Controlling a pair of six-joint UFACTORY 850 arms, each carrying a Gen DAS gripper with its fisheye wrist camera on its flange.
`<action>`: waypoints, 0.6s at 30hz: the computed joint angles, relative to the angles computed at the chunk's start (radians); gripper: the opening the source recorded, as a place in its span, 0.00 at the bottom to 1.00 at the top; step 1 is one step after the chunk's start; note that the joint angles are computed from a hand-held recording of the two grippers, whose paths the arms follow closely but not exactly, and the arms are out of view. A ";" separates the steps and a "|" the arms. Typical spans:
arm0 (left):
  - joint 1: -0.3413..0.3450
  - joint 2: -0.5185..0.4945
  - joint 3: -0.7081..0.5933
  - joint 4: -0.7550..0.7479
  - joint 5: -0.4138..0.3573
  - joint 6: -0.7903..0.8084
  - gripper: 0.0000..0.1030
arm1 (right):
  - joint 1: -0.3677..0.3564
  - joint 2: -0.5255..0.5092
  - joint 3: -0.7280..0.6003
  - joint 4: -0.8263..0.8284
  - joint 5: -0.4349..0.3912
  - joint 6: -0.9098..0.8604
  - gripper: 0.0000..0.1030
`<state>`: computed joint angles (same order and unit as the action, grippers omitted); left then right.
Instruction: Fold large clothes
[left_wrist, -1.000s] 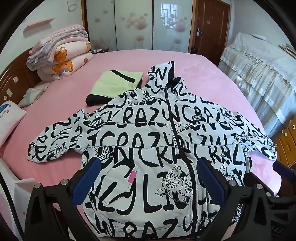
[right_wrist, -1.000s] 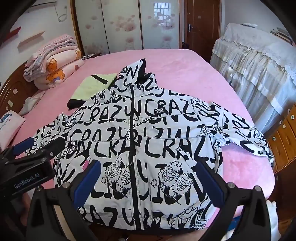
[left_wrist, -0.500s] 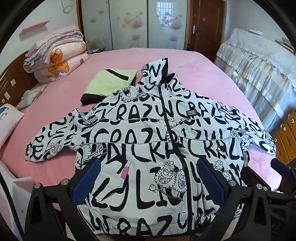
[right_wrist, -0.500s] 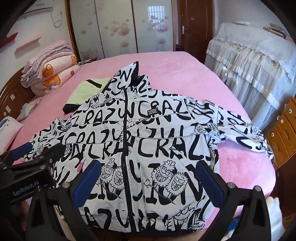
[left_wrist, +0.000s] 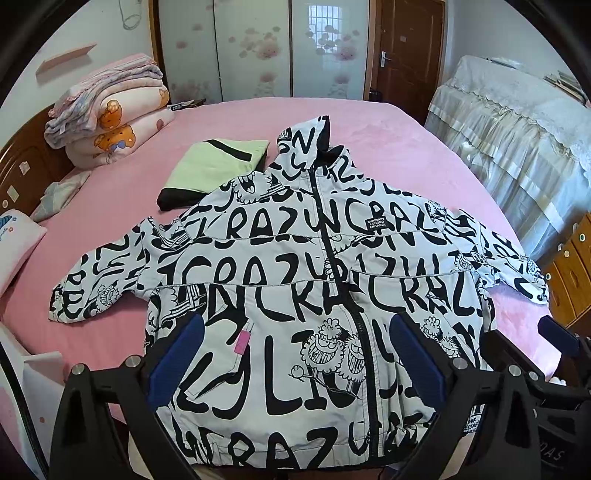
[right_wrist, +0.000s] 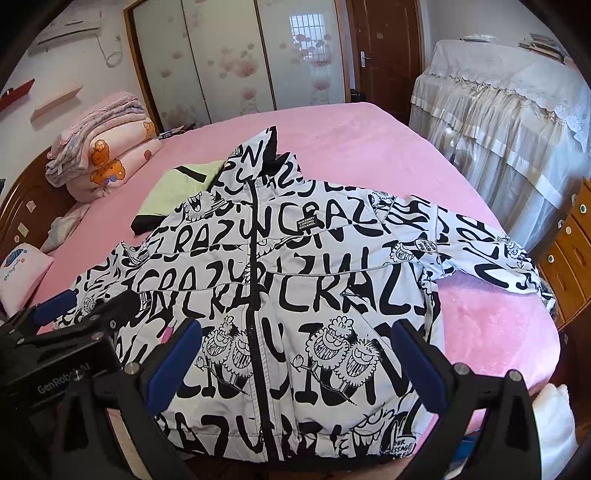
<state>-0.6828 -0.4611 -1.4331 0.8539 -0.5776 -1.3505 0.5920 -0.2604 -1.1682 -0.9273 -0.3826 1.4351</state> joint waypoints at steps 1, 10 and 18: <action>0.000 -0.002 -0.002 -0.008 0.004 0.004 0.97 | -0.001 0.000 0.000 0.012 0.003 -0.007 0.99; -0.003 -0.004 0.006 -0.023 0.007 0.002 0.97 | -0.005 0.003 0.009 0.018 0.007 -0.005 0.99; -0.005 -0.004 0.007 -0.024 0.004 0.005 0.97 | -0.004 0.005 0.015 0.009 0.013 0.006 0.99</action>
